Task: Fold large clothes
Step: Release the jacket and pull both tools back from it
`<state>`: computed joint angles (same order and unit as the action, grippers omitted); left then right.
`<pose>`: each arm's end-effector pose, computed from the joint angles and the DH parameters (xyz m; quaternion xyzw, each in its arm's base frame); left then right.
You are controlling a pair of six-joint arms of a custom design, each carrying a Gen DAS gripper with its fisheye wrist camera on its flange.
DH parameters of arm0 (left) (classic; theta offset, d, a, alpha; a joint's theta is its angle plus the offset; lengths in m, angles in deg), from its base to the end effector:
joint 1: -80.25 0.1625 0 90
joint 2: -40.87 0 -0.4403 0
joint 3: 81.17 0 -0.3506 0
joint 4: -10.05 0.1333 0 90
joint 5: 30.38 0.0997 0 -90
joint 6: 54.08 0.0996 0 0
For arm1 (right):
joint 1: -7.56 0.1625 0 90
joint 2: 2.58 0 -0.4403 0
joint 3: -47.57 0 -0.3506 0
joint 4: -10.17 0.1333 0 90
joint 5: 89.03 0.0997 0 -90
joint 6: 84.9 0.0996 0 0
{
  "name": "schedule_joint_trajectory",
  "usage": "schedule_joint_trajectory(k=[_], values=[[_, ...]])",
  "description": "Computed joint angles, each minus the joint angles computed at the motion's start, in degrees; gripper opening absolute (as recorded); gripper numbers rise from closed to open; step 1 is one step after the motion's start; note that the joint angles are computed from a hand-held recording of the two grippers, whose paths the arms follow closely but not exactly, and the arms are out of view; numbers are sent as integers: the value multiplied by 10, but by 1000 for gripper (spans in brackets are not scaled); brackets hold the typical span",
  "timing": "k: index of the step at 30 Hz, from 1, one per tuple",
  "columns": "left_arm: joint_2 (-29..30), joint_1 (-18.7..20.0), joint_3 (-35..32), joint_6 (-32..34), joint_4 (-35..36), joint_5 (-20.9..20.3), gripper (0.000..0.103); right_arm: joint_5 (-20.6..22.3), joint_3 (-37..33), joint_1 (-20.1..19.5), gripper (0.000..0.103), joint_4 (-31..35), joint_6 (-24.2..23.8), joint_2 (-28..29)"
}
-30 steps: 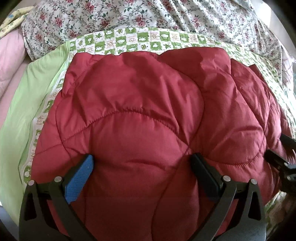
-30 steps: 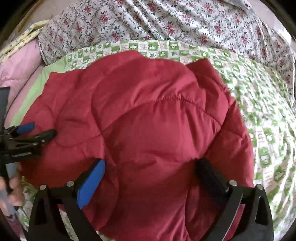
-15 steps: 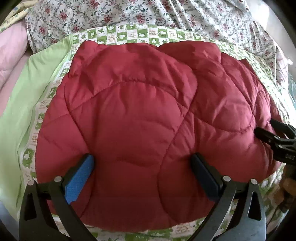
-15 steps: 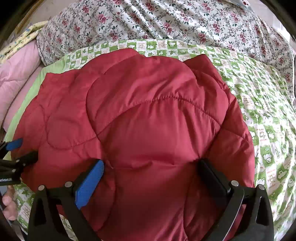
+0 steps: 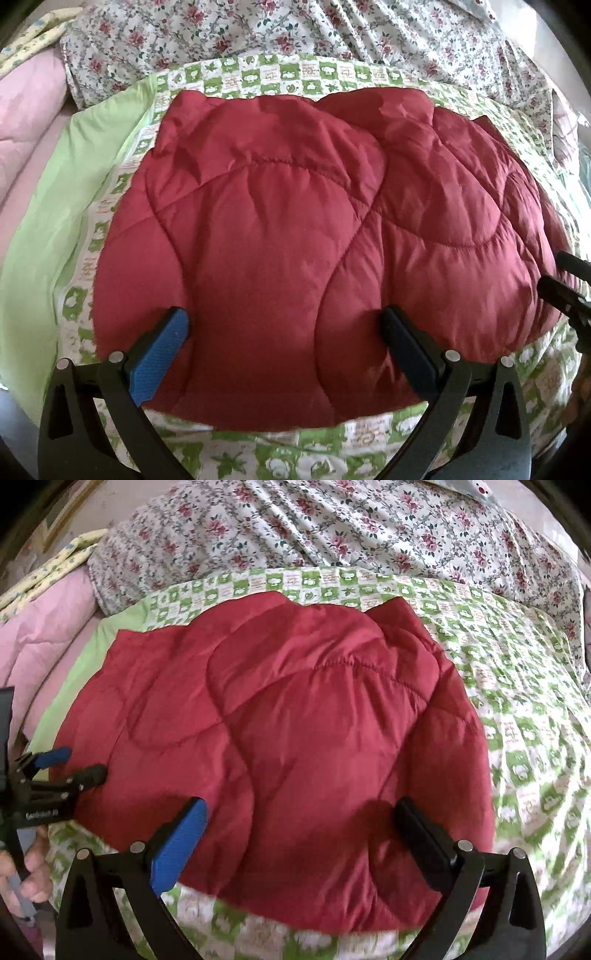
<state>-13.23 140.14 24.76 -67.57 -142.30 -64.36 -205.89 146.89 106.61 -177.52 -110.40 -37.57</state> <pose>-0.1057 -0.6127 0.2070 0.0845 0.8761 -0.2488 0.4041 0.1886 -0.6228 0.0796 0.2130 -0.9095 0.2445 0.2601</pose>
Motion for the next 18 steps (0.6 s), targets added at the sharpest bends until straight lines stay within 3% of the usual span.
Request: schedule_joint_trajectory(k=[18], values=[[-82,-36,128,-57,11,9,103,16,138,7,102,-60,-18,-55]])
